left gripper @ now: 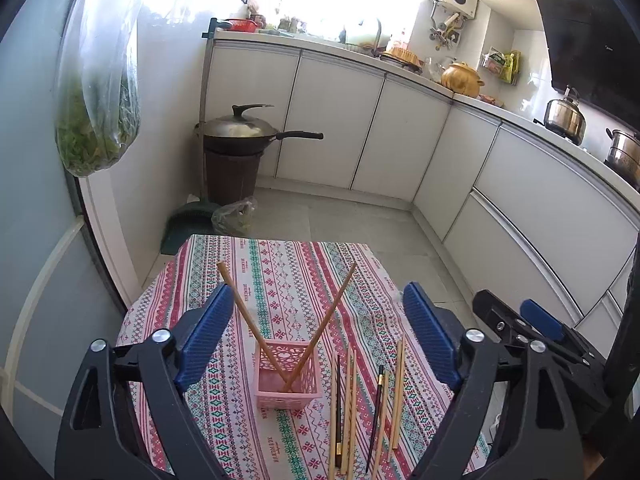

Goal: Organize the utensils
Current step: 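Open the left gripper and move it back over the chopsticks, then close the left gripper on another chopstick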

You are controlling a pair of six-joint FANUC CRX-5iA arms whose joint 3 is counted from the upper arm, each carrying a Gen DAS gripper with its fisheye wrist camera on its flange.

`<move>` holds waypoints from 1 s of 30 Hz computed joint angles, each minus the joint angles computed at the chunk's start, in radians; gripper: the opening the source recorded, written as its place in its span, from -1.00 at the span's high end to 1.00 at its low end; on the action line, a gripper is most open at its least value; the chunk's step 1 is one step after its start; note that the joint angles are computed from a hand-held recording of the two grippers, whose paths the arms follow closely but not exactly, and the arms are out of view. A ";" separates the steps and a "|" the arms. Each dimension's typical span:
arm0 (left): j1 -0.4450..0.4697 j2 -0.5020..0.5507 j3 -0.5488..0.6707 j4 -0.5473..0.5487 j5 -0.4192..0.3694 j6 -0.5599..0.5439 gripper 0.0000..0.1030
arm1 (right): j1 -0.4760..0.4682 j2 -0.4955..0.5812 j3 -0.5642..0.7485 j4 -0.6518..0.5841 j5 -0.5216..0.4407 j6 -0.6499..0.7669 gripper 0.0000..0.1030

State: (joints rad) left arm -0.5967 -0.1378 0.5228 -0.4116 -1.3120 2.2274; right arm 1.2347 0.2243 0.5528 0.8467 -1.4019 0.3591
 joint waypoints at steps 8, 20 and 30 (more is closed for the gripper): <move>-0.018 0.043 0.030 0.050 -0.004 -0.020 -0.86 | -0.054 -0.131 -0.154 -0.089 -0.080 -0.147 -0.87; -0.060 0.419 0.279 0.288 -0.181 -0.271 -0.86 | -0.257 -0.387 -0.389 -0.346 0.017 -0.469 -0.87; 0.054 0.799 0.594 0.438 -0.405 -0.151 -0.48 | -0.399 -0.426 -0.399 -0.615 0.199 -0.423 -0.87</move>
